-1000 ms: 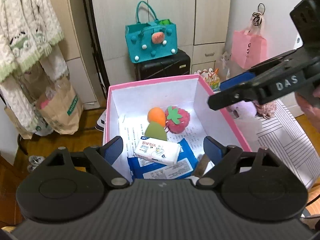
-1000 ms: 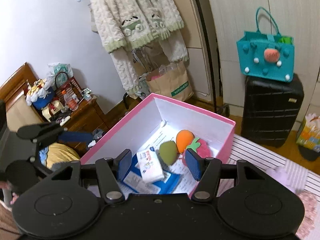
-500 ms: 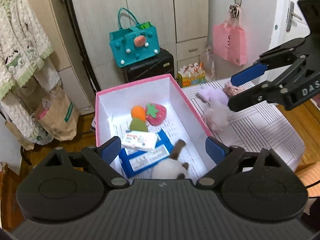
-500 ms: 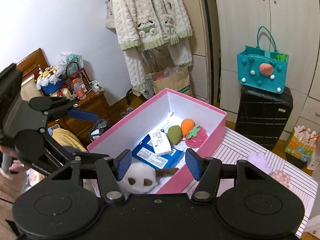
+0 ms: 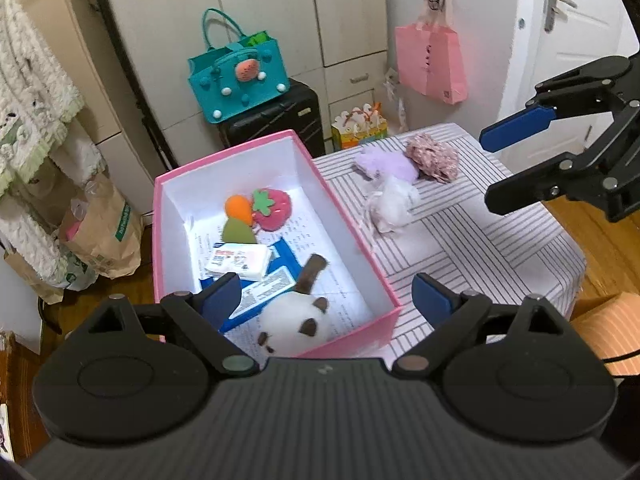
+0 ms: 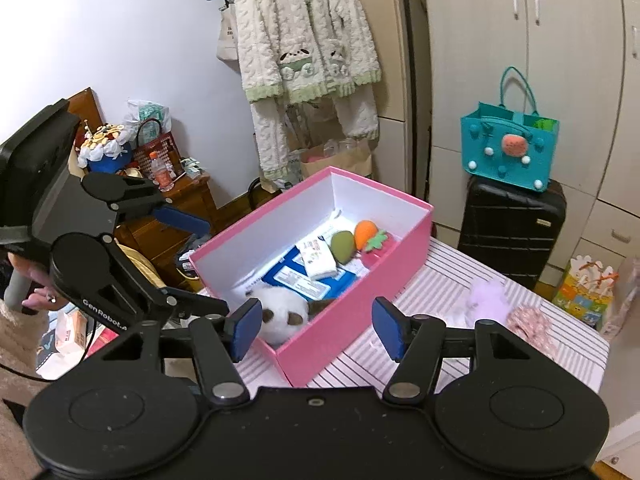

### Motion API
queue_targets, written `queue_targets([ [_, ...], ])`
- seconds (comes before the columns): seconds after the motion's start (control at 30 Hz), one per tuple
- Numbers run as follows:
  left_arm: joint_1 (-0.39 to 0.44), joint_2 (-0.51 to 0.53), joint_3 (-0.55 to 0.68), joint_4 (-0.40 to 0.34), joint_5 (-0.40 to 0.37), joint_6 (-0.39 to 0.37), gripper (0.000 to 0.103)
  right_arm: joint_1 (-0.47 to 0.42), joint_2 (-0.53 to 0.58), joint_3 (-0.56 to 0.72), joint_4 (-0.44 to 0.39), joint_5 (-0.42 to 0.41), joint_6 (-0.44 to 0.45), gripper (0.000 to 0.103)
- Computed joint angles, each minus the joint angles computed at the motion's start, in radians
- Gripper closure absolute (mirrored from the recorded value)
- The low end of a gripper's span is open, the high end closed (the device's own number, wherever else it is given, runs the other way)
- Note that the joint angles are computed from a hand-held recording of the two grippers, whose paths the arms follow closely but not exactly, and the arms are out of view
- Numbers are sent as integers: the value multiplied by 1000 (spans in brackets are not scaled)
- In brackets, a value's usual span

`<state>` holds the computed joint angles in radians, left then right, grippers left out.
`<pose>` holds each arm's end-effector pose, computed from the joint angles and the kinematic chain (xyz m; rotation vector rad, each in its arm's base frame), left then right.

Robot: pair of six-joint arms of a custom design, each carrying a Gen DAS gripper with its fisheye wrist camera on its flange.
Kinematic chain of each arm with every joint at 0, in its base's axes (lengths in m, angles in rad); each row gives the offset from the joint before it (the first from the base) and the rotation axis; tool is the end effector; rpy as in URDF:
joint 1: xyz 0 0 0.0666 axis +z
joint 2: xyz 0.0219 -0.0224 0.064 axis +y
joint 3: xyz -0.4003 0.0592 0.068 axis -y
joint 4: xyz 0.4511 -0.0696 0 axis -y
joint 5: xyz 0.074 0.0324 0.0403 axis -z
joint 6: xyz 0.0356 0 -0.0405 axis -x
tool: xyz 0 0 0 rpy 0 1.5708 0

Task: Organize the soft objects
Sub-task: 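Withdraw both tools from the box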

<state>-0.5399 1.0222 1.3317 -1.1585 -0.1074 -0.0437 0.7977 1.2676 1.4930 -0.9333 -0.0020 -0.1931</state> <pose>0.3217 -0.1888 0.5628 0.6478 2.3271 -0.0980 0.3425 0.3506 0.5623 -0.6957 2.2272 0.5127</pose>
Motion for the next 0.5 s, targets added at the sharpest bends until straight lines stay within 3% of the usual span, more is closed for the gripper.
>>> queue_targets([
  [0.23,-69,47,25,-9,-13,-23,10,-26,-82,-92,17,11,-29,36],
  [0.5,-116,116,53,9,56,-21,10,-86,-152,-182,27,-12,-62,36],
])
